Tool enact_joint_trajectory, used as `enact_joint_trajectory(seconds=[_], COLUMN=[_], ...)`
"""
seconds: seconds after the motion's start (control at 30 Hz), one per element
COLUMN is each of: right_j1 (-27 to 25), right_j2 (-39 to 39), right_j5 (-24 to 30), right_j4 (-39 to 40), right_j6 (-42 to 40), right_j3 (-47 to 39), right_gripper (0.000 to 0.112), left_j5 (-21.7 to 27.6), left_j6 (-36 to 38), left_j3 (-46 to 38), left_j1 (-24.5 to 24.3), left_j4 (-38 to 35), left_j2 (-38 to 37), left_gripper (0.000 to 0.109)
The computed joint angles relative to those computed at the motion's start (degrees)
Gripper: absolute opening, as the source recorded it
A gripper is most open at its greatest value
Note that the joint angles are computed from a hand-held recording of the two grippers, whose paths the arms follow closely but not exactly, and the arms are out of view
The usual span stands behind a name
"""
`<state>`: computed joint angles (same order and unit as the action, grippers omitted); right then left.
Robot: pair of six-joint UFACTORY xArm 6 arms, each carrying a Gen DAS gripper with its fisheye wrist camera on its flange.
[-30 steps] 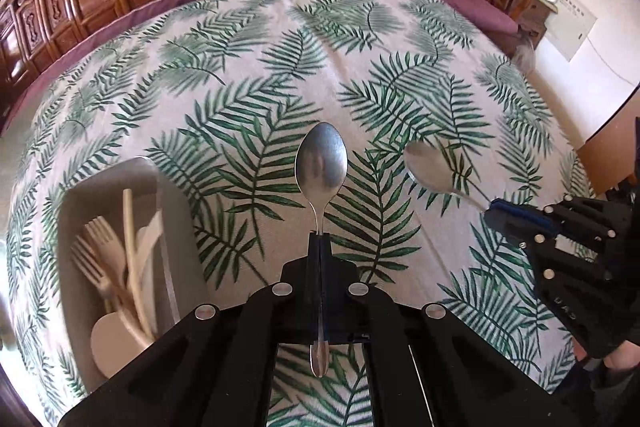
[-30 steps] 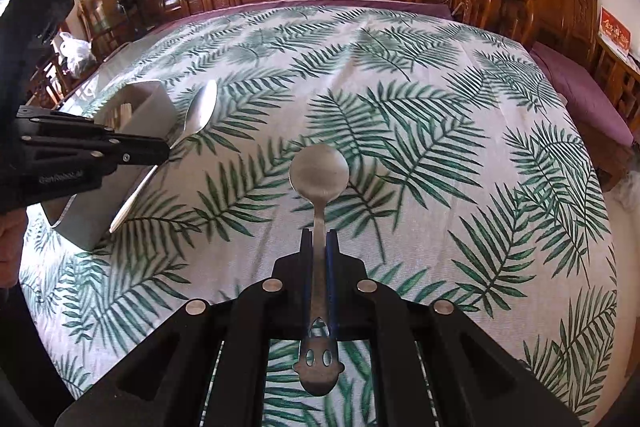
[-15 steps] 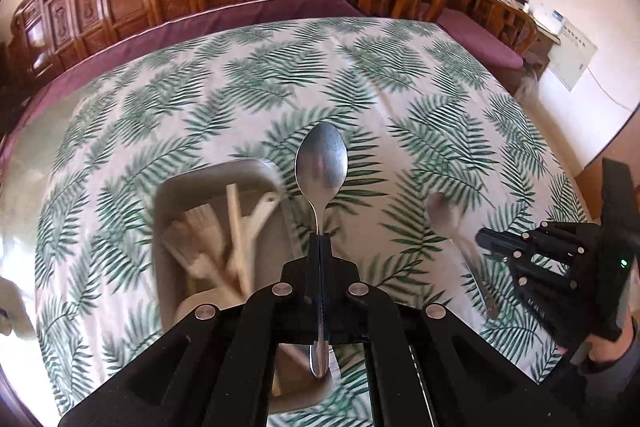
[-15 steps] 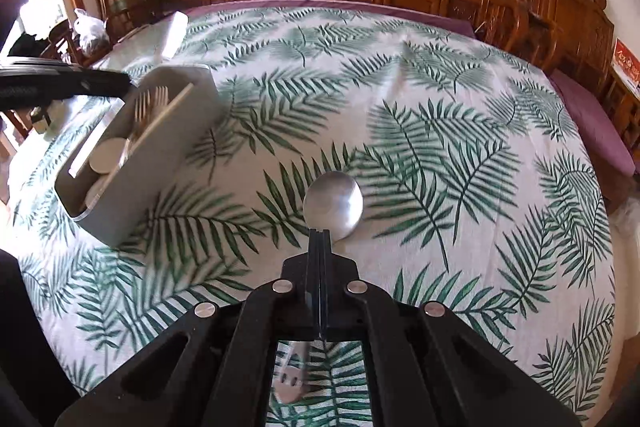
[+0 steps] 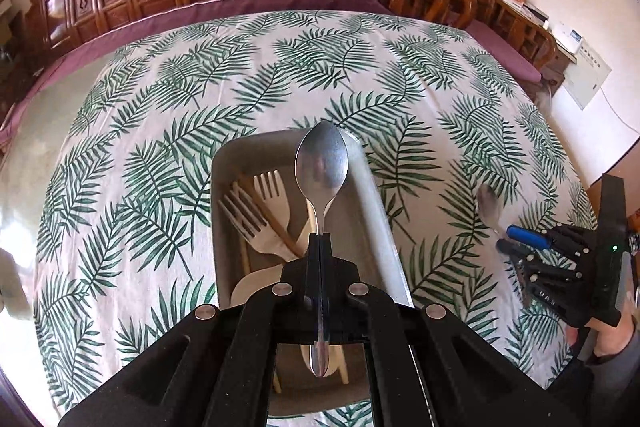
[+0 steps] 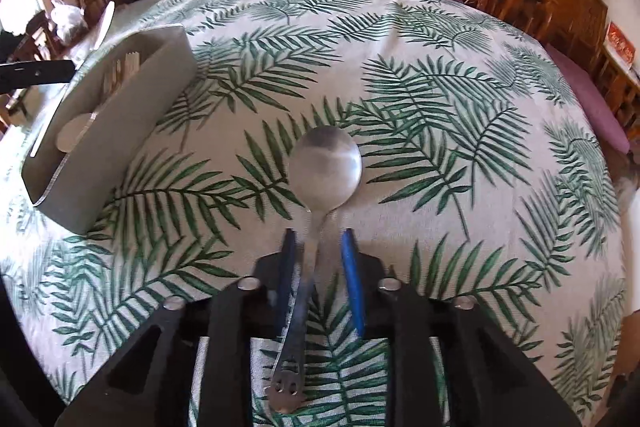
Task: Organize utensils
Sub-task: 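Carry the metal spoon over the grey tray and lower it with the left gripper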
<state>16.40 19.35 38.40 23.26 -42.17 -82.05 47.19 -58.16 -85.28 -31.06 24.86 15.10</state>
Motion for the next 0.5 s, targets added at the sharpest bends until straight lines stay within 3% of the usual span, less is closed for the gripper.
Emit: enact_joint_trajectory(seconds=[0.07, 0.3, 0.5], right_j1=[0.4, 0.3, 1.4], right_j2=[-0.6, -1.3, -4.5], right_j5=[-0.8, -0.8, -0.2], right_j4=[-1.5, -1.8, 4.6], right_j6=[0.3, 0.1, -3.4], right_j3=[0.8, 0.9, 0.8], right_gripper=[0.007, 0.007, 0.007], left_j5=[-0.2, -3.0, -4.6], left_j6=[-0.1, -0.7, -0.9], left_j3=[0.7, 4.7, 5.8], left_j1=[0.2, 1.2, 1.7], left_j4=[0.2, -0.6, -0.9], left_j2=[-0.1, -1.0, -0.7], left_gripper=[0.000, 0.000, 0.000])
